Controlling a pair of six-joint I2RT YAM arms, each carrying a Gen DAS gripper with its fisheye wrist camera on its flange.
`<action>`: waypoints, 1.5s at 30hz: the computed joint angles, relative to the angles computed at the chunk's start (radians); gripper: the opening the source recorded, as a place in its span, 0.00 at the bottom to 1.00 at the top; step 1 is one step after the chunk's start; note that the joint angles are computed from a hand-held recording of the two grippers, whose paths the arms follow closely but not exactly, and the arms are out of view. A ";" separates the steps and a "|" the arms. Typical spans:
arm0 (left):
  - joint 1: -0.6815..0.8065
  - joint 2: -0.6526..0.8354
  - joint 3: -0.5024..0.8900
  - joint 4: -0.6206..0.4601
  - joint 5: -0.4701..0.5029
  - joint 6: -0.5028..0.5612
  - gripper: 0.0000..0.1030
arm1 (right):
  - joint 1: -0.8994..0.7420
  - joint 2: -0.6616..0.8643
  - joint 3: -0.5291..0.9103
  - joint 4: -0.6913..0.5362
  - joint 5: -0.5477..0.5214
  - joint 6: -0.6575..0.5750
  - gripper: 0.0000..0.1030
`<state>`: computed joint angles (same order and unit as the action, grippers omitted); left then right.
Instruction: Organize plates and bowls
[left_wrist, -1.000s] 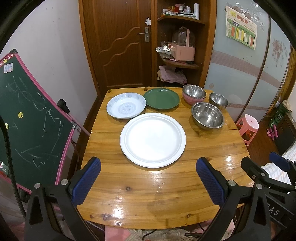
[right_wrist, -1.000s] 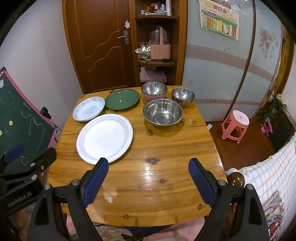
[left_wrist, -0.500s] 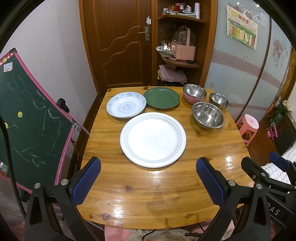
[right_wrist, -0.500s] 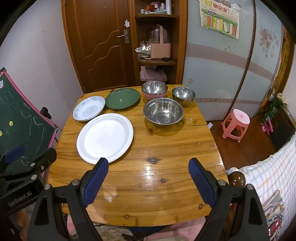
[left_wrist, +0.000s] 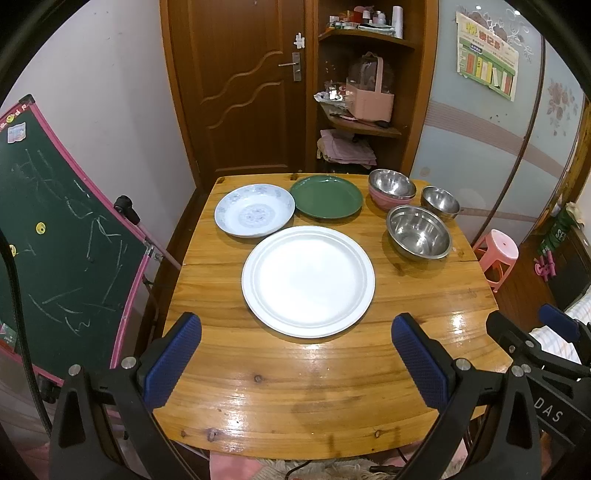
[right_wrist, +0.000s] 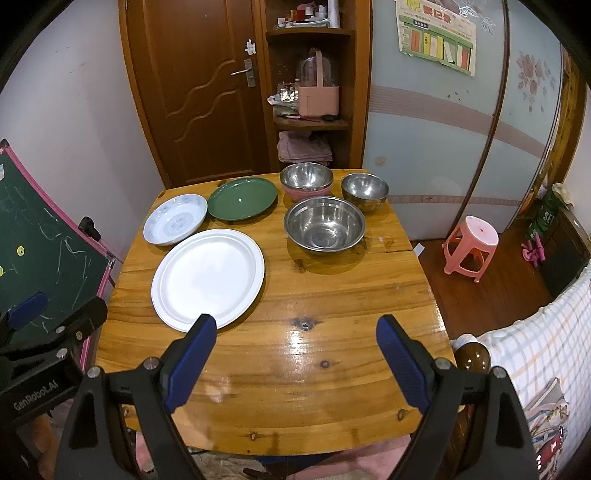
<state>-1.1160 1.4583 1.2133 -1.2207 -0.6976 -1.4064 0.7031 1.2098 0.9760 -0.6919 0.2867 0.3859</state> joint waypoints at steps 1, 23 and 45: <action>0.003 0.000 0.003 -0.002 0.001 0.004 0.99 | -0.001 0.000 0.001 -0.001 -0.002 -0.001 0.86; 0.037 0.001 0.003 0.026 0.034 0.050 0.99 | -0.014 0.026 0.033 0.006 0.032 -0.019 0.86; 0.091 -0.040 -0.076 0.118 0.078 0.110 0.99 | -0.012 0.107 0.077 0.004 -0.014 -0.030 0.86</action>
